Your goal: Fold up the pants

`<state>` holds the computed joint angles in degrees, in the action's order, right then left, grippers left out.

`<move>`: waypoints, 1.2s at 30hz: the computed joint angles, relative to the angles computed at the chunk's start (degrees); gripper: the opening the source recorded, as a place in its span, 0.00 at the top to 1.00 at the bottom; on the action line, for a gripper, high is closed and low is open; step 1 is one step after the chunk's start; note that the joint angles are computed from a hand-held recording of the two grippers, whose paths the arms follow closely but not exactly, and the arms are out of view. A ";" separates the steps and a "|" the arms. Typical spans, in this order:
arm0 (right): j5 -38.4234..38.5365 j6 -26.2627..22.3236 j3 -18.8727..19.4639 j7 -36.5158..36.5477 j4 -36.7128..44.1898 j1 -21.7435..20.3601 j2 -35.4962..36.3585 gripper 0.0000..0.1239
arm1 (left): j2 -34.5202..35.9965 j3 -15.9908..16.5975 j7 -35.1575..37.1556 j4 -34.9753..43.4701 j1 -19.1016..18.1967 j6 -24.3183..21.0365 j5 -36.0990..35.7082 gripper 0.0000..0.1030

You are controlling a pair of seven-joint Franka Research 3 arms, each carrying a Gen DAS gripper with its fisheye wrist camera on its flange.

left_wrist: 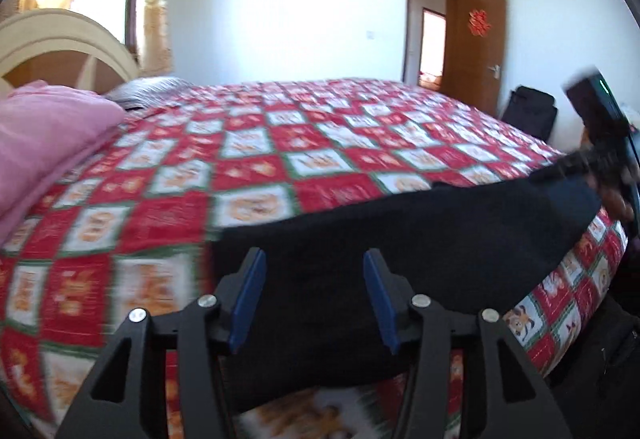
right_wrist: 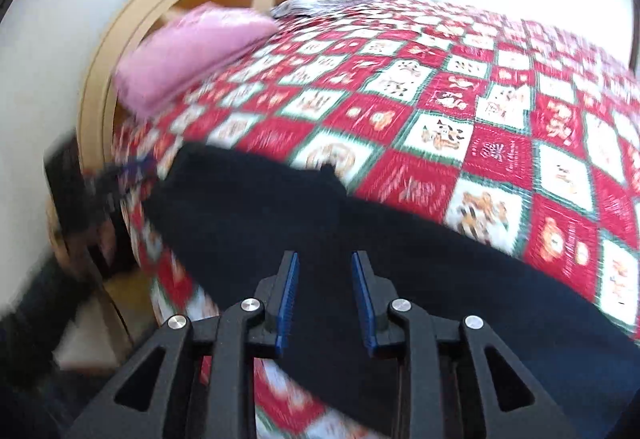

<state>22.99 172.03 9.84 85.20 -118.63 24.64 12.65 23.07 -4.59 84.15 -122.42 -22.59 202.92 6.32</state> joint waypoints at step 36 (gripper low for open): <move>13.55 -17.28 1.46 2.91 36.02 -4.29 27.27 0.96 | 4.19 4.61 6.96 2.70 -4.68 1.21 -9.96 0.41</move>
